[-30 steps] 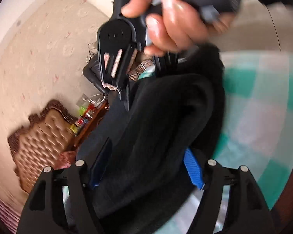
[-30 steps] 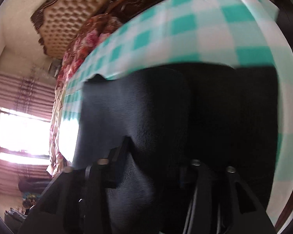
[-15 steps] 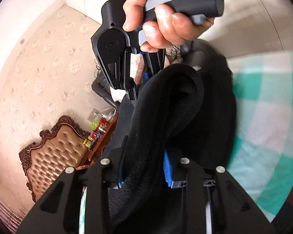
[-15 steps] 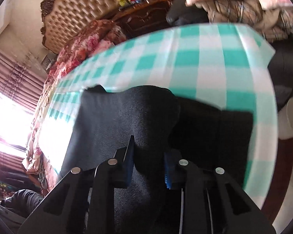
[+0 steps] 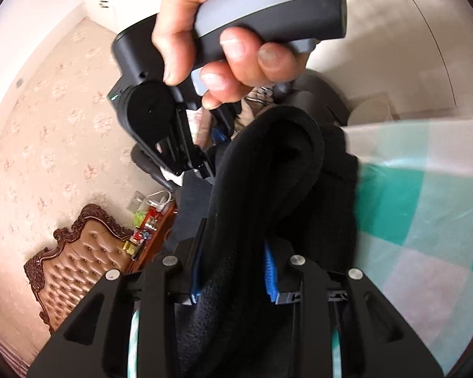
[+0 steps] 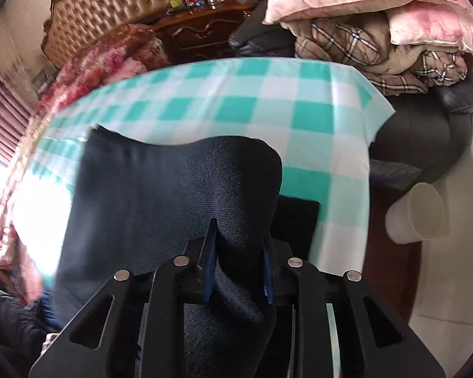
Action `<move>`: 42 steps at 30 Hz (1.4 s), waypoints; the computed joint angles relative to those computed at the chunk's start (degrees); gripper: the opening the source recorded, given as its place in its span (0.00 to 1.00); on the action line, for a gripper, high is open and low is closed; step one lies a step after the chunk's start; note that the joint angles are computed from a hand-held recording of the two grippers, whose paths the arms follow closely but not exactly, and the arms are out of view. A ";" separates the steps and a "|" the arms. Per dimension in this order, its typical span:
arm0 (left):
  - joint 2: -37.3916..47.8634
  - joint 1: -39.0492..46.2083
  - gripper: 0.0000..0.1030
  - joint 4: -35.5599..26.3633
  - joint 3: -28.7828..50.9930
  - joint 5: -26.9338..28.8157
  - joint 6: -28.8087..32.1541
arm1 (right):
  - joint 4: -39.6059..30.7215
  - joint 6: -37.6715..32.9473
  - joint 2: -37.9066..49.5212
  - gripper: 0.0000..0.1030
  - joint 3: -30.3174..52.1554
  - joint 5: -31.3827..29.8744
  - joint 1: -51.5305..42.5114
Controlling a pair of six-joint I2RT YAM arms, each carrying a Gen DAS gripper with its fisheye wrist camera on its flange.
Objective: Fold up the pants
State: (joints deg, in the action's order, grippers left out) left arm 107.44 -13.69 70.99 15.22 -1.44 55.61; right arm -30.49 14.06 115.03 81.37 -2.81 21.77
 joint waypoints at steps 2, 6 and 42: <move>6.28 -0.54 0.32 7.04 0.11 -0.91 0.91 | 6.76 0.61 -1.38 0.31 -5.26 2.54 0.43; 8.27 0.08 0.45 8.85 0.91 0.27 0.80 | 6.90 1.84 -2.24 0.61 -5.92 7.54 1.53; -4.14 62.34 0.44 -87.05 36.69 61.40 25.25 | 7.01 32.90 -24.47 0.49 -27.64 34.99 21.89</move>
State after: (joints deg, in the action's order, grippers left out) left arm 103.30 48.65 -16.06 51.90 59.96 80.86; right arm -23.48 46.95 90.56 53.72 32.19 43.67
